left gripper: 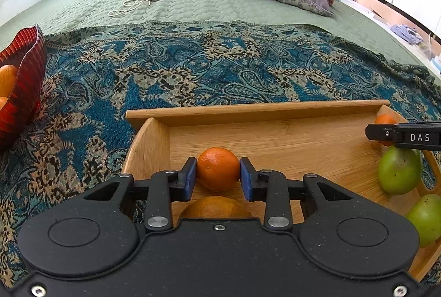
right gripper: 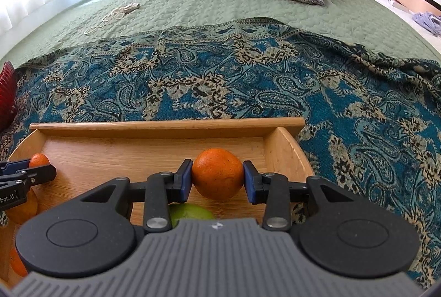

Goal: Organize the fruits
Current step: 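Lift and carry the mandarins over the tray rim with both tools, then open both tools to set the mandarins down on the tray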

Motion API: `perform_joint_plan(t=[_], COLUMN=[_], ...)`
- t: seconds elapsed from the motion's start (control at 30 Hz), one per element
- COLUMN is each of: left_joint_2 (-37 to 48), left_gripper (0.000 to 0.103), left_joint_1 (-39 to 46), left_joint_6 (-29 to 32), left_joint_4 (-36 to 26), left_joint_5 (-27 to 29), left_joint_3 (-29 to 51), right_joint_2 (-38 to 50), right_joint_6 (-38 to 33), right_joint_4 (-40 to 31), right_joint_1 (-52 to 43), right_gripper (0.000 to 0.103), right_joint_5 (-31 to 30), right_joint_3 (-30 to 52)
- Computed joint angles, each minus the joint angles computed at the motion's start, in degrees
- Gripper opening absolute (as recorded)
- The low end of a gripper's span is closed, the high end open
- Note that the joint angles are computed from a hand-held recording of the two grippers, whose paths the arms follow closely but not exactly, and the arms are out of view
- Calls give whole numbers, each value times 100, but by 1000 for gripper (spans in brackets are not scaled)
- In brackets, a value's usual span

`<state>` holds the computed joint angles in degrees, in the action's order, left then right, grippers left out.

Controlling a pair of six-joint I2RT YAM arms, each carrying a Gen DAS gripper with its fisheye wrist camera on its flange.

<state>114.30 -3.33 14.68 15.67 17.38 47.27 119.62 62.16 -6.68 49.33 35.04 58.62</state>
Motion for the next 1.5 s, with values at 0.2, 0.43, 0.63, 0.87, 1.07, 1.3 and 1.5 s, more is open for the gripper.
perform_joint_plan(t=[0.2, 0.43, 0.63, 0.87, 1.07, 1.3, 1.5], left_joint_2=[-10, -68, -328, -1060, -1752, -2632, -3257], left_gripper=[31, 32, 43, 58, 72, 79, 82], left_joint_1=[-4, 19, 142, 337, 545, 814, 1134], left_joint_6=[19, 112, 180, 373, 620, 1038, 1338], left_joint_4=[41, 52, 155, 219, 349, 401, 148], left_joint_5=[-11, 13, 130, 485, 804, 1268, 1683], left_joint_3=[-34, -103, -350, -890, -1536, -2411, -2922], right_joint_2=[18, -33, -159, -554, -847, -775, -522], right_joint_6=[7, 59, 100, -82, 66, 313, 737], right_joint_4=[-3, 83, 109, 22, -261, -902, -1365], right_joint_1=[4, 36, 153, 544, 1079, 1814, 2335], right_gripper=[42, 49, 58, 67, 73, 79, 84], right_joint_5=[-11, 47, 212, 734, 1253, 1895, 2251], right_joint_3=[12, -77, -209, -421, -537, -320, -55])
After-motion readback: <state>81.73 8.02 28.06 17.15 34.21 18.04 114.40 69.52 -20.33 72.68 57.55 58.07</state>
